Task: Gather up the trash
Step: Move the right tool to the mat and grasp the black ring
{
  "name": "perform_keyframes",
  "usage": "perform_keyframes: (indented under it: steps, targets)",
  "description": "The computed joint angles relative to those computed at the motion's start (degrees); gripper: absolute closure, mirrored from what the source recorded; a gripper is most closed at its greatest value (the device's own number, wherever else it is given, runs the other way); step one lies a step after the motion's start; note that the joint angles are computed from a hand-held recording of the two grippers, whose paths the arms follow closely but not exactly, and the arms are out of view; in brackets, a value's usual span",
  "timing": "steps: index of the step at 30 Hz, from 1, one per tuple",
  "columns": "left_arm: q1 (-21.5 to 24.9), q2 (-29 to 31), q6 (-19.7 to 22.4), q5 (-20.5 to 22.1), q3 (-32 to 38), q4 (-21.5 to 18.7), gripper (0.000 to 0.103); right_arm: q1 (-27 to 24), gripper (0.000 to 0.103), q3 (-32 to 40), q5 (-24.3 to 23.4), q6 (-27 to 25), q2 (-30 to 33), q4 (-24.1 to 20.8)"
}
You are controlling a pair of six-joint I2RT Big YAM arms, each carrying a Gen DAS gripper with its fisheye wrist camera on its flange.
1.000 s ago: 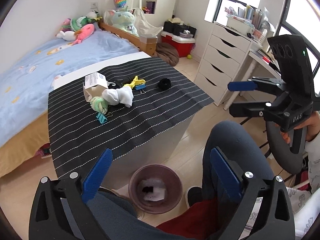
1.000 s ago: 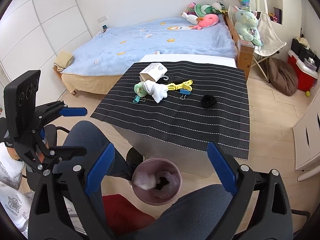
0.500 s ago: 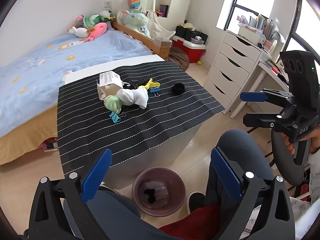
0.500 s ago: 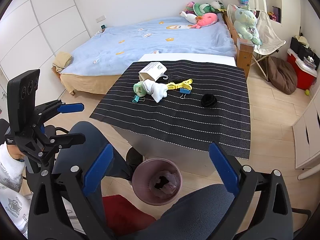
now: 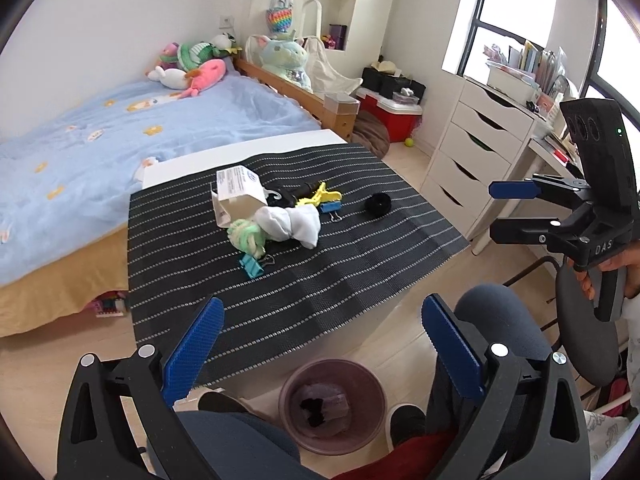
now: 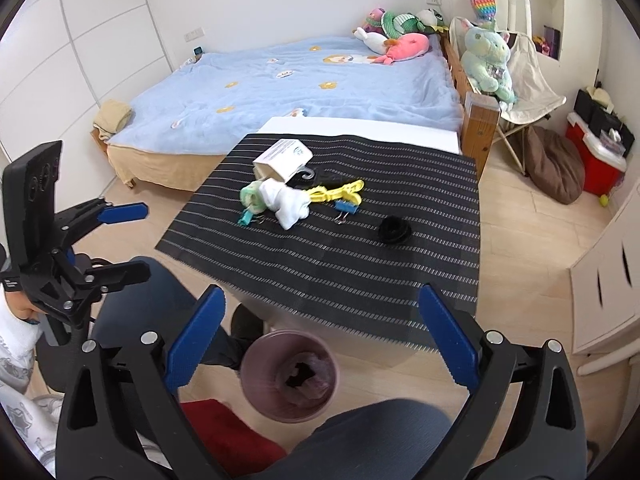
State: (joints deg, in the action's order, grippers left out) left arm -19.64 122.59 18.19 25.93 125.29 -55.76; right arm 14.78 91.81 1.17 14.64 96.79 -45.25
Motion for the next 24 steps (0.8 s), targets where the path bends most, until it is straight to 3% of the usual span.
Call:
perform_keyframes:
  steps: [10, 18, 24]
  targets:
    - [0.55, 3.97, -1.83, -1.02, 7.33, -2.92, 0.008, -2.76, 0.007, 12.58, 1.01, -7.36, 10.01, -8.04]
    - [0.93, 4.96, -1.7, -1.36, 8.51, -4.24, 0.008, -4.8, 0.007, 25.8, 0.32, -13.21, 20.98, -18.19]
    - [1.37, 5.64, -2.38, -1.41, 9.17, -4.84, 0.008, -5.23, 0.02, 33.84, 0.0, -15.57, 27.03, -23.86]
